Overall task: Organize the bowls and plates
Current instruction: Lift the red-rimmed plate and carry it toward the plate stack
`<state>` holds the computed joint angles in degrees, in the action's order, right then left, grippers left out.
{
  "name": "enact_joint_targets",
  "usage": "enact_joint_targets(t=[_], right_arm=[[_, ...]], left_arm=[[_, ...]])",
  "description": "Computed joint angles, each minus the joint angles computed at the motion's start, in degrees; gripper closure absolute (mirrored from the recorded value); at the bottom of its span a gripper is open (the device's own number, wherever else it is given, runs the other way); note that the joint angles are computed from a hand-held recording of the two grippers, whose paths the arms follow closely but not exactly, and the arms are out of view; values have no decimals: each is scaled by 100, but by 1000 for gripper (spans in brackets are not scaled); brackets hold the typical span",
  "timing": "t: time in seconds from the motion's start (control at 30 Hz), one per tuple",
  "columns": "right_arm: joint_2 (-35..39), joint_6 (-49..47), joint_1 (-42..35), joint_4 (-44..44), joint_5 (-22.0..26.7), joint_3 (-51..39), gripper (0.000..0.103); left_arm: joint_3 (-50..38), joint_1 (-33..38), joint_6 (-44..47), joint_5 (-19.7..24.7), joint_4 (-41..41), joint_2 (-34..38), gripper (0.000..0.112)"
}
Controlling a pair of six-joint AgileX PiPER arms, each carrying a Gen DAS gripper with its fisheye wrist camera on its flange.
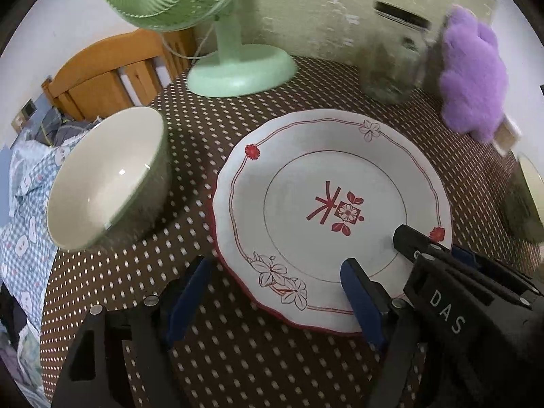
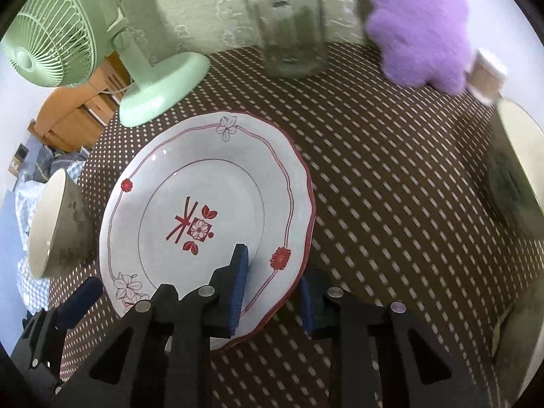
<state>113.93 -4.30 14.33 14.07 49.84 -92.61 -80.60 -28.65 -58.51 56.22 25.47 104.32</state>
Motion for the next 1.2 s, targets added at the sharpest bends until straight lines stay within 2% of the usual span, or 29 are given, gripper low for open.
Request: enact_joint_targets(t=[0.23,0.57,0.73,0.93,1.2], right_arm=[[-845,-308,-489,164,12,1159,74],[-1457,-586,-953,293,54,1970,73],[-1475,-539,-1078,215,113,1977,72],[-1279,2,-693,-357,-62,1732,67],[-883,220,-707,-447,-148,1256,62]], left_arm=[[62,-465,255,233,-106,-139,31],[66,-740,483,426,-232,-141,31],[15,-674,443,510,-226,-83,31],[-45,-423,422,333,-221,-121,31],[-357,-188,524,252,-52,280,32]])
